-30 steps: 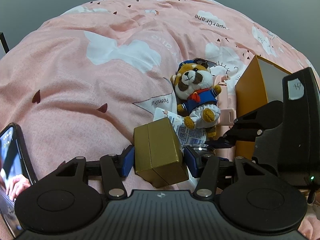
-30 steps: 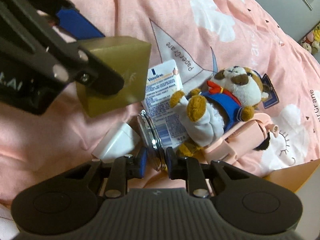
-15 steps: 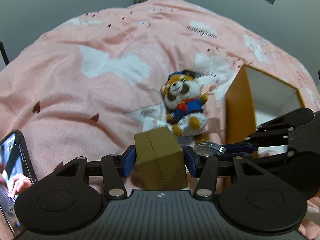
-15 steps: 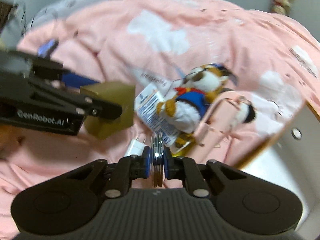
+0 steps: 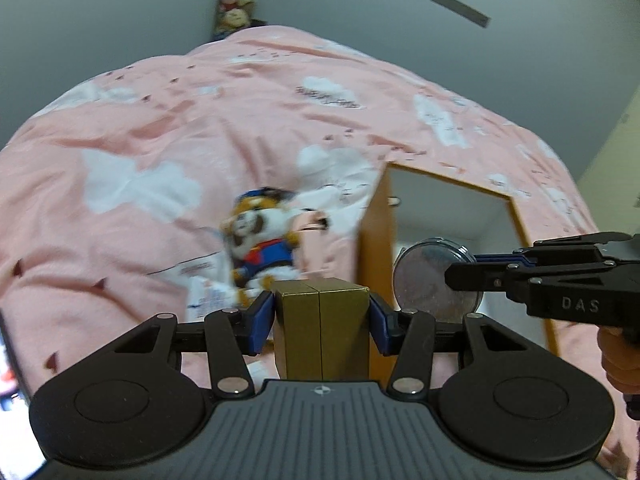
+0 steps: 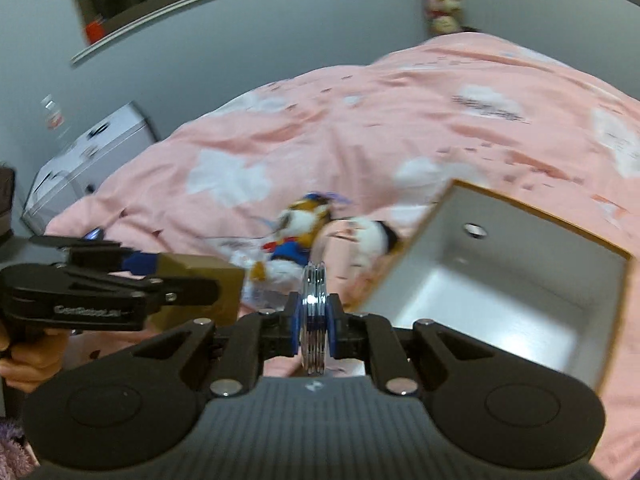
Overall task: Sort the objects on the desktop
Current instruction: 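Carry the gold box and compact over the white box with both tools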
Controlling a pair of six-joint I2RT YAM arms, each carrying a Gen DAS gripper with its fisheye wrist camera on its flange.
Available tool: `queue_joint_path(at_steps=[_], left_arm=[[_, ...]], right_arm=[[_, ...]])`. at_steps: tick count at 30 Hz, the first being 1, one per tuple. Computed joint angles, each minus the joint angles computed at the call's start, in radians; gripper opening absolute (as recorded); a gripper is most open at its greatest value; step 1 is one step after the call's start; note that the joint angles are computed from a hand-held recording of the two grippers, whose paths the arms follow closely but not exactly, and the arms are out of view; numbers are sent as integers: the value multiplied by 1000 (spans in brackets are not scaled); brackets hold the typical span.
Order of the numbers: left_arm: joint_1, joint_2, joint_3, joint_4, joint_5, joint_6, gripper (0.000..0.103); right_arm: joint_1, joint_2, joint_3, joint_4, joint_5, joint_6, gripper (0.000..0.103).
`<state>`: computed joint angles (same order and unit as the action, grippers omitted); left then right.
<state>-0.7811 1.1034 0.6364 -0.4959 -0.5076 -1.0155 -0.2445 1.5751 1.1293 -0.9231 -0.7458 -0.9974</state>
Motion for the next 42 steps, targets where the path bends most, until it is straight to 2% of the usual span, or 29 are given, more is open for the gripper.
queue_joint_path(at_steps=[10,16,20,22,27,35,37,42], left_arm=[[-19,128,83,204,109,160,57],[-25,287,155,355,252,243,57],[-24,403,191,418,340,253,57],[-29,435,193,433,365,259,57],[-63,505,227,426,356,292,57],[-100,511,259,387,306,343,57],[-98,513,262,394,320,339,57],[-65,530,269,422,422,315,56]], right_arm=[[-277,44,65,-40,10,-10,13],[-364,72,66,-27,62,-9,13],[-388,76,41,-6,89,8,13],[-395,69,18,17,104,16,13],[-411,90,16,20,119,18,13],[-394,99,13,36,149,11,13],[-394,97,21,38,146,15,13],[-397,97,39,18,145,-2,13]])
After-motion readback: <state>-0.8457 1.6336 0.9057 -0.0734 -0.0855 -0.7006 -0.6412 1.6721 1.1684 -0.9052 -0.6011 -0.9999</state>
